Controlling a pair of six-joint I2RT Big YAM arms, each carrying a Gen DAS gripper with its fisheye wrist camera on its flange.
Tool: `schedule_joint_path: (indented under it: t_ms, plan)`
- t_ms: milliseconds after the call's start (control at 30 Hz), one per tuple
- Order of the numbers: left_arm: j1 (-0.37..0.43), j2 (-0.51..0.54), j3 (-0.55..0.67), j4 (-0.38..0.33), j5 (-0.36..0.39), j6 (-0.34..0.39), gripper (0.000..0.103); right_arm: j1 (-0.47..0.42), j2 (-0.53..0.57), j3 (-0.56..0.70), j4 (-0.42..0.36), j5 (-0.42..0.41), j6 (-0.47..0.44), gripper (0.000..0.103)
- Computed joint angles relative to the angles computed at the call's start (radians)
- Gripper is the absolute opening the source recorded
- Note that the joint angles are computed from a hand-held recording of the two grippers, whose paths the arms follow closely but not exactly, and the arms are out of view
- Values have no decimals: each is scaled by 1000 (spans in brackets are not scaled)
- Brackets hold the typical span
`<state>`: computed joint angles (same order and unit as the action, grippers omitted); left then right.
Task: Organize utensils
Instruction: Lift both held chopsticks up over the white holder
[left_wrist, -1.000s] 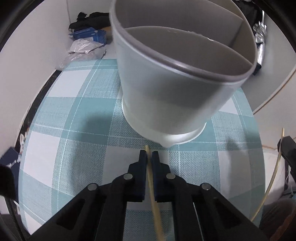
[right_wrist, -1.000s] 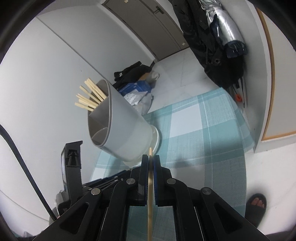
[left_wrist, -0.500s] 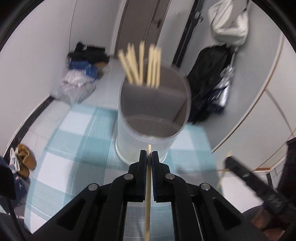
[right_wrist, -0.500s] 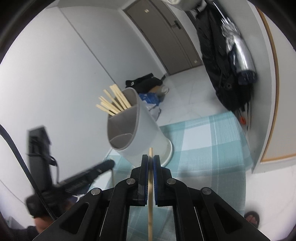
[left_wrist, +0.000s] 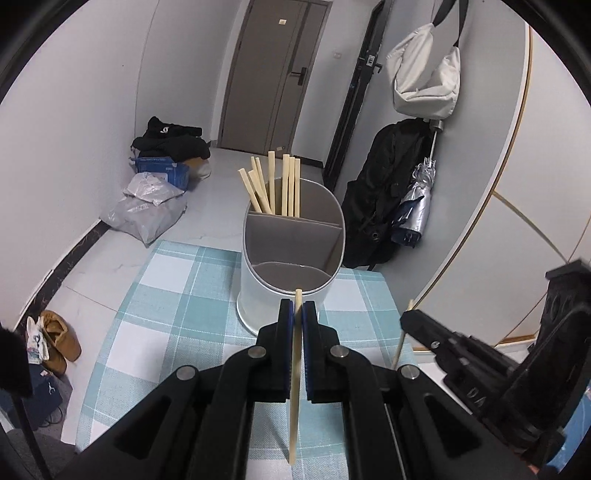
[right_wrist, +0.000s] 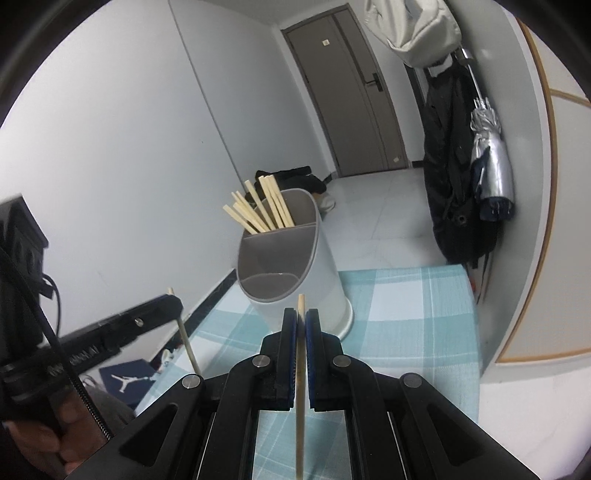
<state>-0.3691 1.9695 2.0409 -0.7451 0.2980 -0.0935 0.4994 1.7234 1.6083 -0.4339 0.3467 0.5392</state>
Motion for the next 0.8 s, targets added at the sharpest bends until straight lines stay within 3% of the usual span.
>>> schedule_joint_path:
  t_ms: [433,633,800]
  plan:
    - [22,-33,17,14,36,46,1,27,-25,-14,50,82,-8,4]
    - [23,5,141,-30,66,42,1,11,-48,-1,73,71,-3,4]
    - [24,92,328,-107,88,7,1,-9,-43,69,52,46,-36,4]
